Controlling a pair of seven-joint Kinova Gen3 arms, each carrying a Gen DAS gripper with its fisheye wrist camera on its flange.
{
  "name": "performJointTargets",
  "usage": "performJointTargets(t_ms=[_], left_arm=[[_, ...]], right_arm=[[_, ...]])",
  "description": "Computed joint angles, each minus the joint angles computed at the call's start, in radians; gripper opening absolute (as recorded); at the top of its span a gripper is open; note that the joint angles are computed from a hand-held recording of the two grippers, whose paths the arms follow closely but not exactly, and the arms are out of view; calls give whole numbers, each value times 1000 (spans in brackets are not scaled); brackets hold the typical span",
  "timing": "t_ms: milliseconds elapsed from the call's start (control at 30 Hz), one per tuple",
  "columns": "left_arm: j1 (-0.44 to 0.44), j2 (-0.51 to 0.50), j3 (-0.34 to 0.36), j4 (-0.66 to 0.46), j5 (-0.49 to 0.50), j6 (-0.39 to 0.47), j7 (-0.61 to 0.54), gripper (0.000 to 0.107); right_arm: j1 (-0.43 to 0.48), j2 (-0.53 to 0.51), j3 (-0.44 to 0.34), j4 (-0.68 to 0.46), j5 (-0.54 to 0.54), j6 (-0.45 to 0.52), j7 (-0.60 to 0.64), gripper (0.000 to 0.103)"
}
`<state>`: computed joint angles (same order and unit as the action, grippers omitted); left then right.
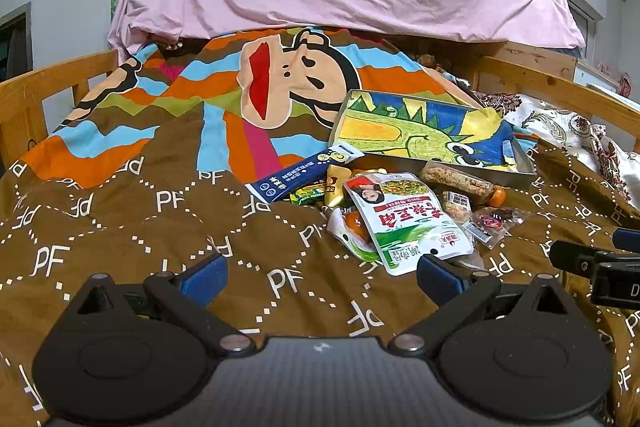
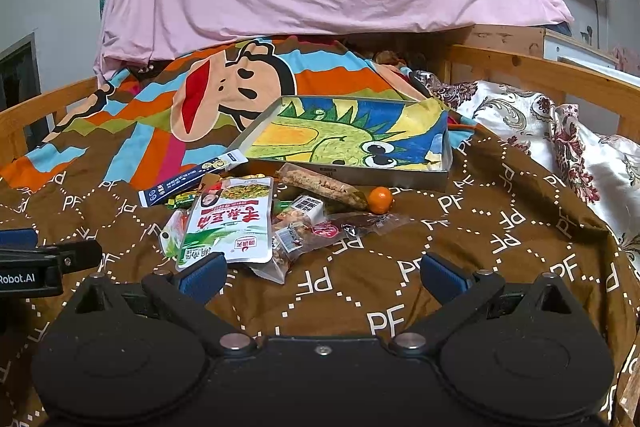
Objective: Organize snacks
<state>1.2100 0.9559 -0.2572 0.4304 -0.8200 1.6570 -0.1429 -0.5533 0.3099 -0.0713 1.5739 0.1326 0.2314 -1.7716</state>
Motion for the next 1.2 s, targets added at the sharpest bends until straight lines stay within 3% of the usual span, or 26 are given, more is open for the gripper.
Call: performJointTargets(t_ms=[1200], left_arm=[[-2,-1,4,15,1,-3,12,103]], right_arm=[[1,-1,-1,4,-3,-5,7,103]])
